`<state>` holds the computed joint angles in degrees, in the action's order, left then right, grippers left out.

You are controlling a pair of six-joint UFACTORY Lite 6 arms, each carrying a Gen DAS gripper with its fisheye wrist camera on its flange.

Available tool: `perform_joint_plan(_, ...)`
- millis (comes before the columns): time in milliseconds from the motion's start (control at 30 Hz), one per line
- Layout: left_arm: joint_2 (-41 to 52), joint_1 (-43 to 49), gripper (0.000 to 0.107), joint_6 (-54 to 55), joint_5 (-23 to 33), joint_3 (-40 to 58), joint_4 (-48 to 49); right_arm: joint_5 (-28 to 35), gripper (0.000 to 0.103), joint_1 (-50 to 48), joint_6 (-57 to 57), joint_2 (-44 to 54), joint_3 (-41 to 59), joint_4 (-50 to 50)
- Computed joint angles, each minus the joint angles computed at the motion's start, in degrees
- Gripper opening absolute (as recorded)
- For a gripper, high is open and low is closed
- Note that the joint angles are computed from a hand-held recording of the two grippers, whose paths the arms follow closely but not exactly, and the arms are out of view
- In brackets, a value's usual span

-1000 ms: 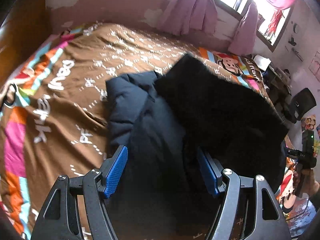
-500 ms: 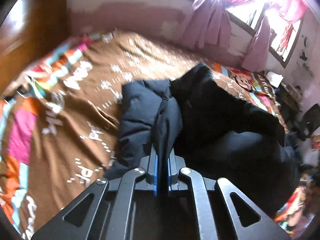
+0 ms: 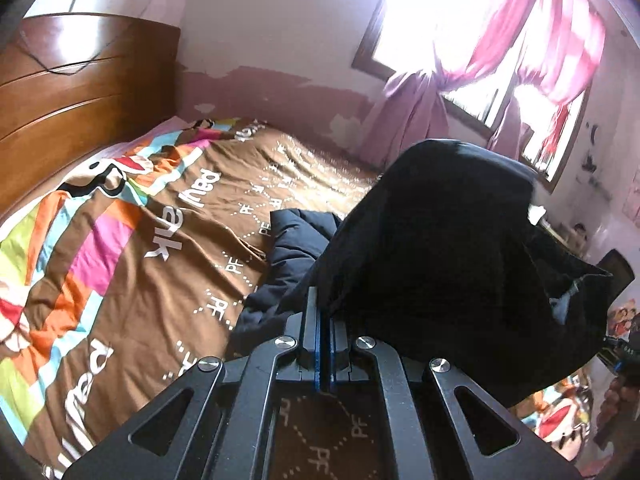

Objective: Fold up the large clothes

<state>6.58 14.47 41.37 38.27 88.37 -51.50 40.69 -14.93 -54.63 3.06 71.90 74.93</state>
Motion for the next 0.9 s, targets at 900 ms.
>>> perform_joint_plan(900,15.3,0.2,0.0,-11.4,11.4,25.0,7.6,0.8,0.006,0.5,-3.2,-4.7,4.1,-1.4)
